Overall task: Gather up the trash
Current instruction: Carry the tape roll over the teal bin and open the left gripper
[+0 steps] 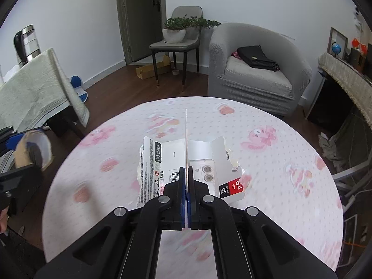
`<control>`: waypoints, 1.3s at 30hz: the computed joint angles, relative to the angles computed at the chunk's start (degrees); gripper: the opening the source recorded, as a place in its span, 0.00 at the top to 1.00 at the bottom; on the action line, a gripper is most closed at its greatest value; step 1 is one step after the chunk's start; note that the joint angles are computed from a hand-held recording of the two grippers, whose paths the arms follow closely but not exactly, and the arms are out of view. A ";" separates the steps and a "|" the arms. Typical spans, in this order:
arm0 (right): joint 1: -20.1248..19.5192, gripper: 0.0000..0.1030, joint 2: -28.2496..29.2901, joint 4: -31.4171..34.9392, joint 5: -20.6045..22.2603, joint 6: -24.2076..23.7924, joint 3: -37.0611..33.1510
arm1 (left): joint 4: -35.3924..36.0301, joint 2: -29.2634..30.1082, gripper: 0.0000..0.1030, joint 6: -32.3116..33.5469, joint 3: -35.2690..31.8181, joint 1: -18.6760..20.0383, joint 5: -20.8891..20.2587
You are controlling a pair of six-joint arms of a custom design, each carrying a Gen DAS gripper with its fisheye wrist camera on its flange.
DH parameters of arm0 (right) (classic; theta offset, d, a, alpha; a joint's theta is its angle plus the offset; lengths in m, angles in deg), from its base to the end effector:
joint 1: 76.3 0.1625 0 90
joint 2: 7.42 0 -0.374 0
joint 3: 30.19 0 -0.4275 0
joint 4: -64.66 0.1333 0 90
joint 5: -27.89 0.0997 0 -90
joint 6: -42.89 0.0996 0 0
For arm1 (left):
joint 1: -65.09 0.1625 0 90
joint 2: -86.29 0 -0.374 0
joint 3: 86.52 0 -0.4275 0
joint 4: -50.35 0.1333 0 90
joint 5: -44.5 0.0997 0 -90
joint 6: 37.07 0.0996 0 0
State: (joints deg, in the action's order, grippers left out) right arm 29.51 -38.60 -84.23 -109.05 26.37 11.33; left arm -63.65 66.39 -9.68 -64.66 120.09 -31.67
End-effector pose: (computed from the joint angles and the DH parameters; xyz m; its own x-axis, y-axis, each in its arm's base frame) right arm 0.2919 -0.8086 0.3091 -0.7216 0.1457 0.6768 -0.4021 0.7076 -0.5811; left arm -0.3919 -0.8336 0.2229 -0.5073 0.7786 -0.3694 0.8617 0.4518 -0.2313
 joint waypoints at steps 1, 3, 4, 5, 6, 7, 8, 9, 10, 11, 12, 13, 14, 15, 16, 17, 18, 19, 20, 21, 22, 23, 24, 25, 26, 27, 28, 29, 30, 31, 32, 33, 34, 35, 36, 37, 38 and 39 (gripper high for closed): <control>0.48 0.99 -0.28 -0.69 -0.42 -0.05 0.94 | -1.61 -1.63 0.38 0.46 2.85 -0.16 0.37; 1.11 0.99 -1.18 -1.74 -0.49 0.34 2.94 | -4.30 -4.62 0.38 1.27 7.78 -0.43 0.71; 1.43 0.99 -1.89 -2.55 -0.22 0.80 4.36 | -4.88 -5.59 0.38 1.25 9.20 -0.47 0.49; 1.72 0.99 -2.26 -2.99 -0.12 1.16 5.26 | -5.57 -6.53 0.38 1.07 10.67 -0.48 0.42; 1.99 0.99 -2.56 -3.40 -0.24 1.21 5.95 | -6.29 -7.47 0.38 0.72 12.20 -0.46 0.49; 2.33 0.99 -2.75 -3.74 -0.49 1.24 6.48 | -6.78 -8.24 0.38 0.34 13.47 -0.39 0.59; 2.56 0.99 -3.05 -3.85 -0.46 1.52 7.12 | -7.52 -9.47 0.38 -0.06 15.56 -0.33 0.93; 2.74 0.99 -3.44 -3.97 -0.22 1.89 7.87 | -7.74 -9.93 0.38 -0.22 16.29 -0.25 1.19; 2.98 0.99 -3.74 -4.27 0.01 2.24 8.53 | -8.06 -10.53 0.38 -0.44 17.34 -0.23 1.53; 3.17 0.99 -3.97 -4.45 0.21 2.55 9.02 | -8.29 -11.16 0.38 -0.60 18.43 -0.23 1.91; 3.36 0.99 -4.29 -4.54 0.76 3.21 9.64 | -8.85 -11.81 0.38 -0.51 19.58 -0.24 2.15; 3.52 0.99 -4.53 -4.67 1.14 3.55 10.17 | -9.66 -12.56 0.38 -0.30 20.90 -0.25 2.48; 3.69 0.99 -4.60 -4.69 1.57 3.83 10.45 | -10.30 -13.09 0.38 -0.10 21.83 -0.21 2.81; 3.80 0.99 -4.66 -4.71 1.80 4.01 10.72 | -11.09 -13.57 0.38 0.07 22.73 -0.17 3.41; 3.96 0.99 -4.49 -4.63 2.17 4.20 10.74 | -11.60 -13.92 0.38 0.06 23.36 -0.09 3.81; 4.14 0.99 -4.27 -4.51 2.40 4.29 10.72 | -11.87 -14.05 0.38 -0.16 23.62 0.06 4.42; 4.31 0.99 -3.91 -4.38 2.63 4.12 10.43 | -12.11 -14.05 0.38 -0.41 23.68 0.22 4.87; 4.46 0.99 -3.48 -4.29 2.89 3.83 10.03 | -12.57 -14.08 0.38 -0.57 23.82 0.39 5.30; 4.59 0.99 -3.19 -4.24 3.22 3.76 9.79 | -12.66 -14.03 0.38 -0.75 23.74 0.60 5.99; 4.68 0.99 -2.89 -4.14 3.64 3.67 9.47 | -12.83 -13.95 0.38 -0.57 23.70 0.74 6.56; 4.83 0.99 -2.41 -4.01 4.19 3.30 8.92 | -13.15 -13.95 0.38 -0.19 23.73 0.87 7.17; 4.97 0.99 -1.81 -3.81 4.59 2.88 8.11 | -13.46 -13.85 0.38 0.24 23.62 1.06 7.82; 5.06 0.99 -1.39 -3.64 4.89 2.70 7.51 | -13.60 -13.85 0.38 0.38 23.54 1.27 8.25; 5.18 0.99 -0.74 -3.14 5.61 2.66 6.49 | -13.43 -13.87 0.38 0.34 23.34 1.53 8.53; 5.22 0.99 -0.19 -2.66 6.44 2.70 5.53 | -13.07 -13.83 0.38 0.26 22.94 1.89 8.64; 5.25 0.99 0.38 -2.28 7.37 2.68 4.55 | -13.21 -13.95 0.38 0.19 22.99 2.23 8.63; 5.27 0.99 0.77 -1.97 8.01 2.72 3.87 | -13.64 -14.16 0.38 0.03 23.23 2.61 8.37; 5.29 0.99 1.71 -1.16 8.87 2.80 2.31 | -13.82 -14.29 0.38 -0.68 23.27 3.19 8.33; 5.33 0.99 2.23 -0.90 9.17 2.76 1.55 | -13.14 -14.20 0.38 -1.76 22.87 3.61 8.94; 5.37 0.99 3.40 -0.12 9.61 2.55 -0.24 | -12.35 -13.95 0.38 -2.66 22.18 4.00 9.22; 5.39 0.99 4.22 0.54 9.81 2.51 -1.49 | -12.41 -14.12 0.38 -3.13 22.21 4.53 9.11; 5.39 0.99 5.08 1.28 10.16 2.56 -2.86 | -12.73 -14.45 0.38 -3.45 22.71 4.74 9.62; 5.41 0.99 6.17 2.25 10.68 2.62 -4.56 | -12.60 -14.64 0.38 -3.74 22.91 4.96 10.01; 5.46 0.99 7.47 3.40 10.94 2.61 -6.55 | -11.89 -14.66 0.38 -4.00 22.76 5.29 10.43; 5.46 0.99 8.02 3.97 11.16 2.63 -7.39 | -11.81 -14.71 0.38 -3.94 22.82 5.57 10.79; 5.49 0.99 9.17 5.04 11.55 2.85 -9.14 | -11.83 -14.82 0.38 -3.87 23.01 5.84 11.24; 5.49 0.99 9.84 5.63 12.01 3.11 -10.13 | -11.11 -14.73 0.38 -4.07 22.78 6.26 11.68; 5.48 0.99 10.63 6.40 12.62 3.46 -11.33 | -10.34 -14.67 0.38 -4.25 22.54 6.60 11.78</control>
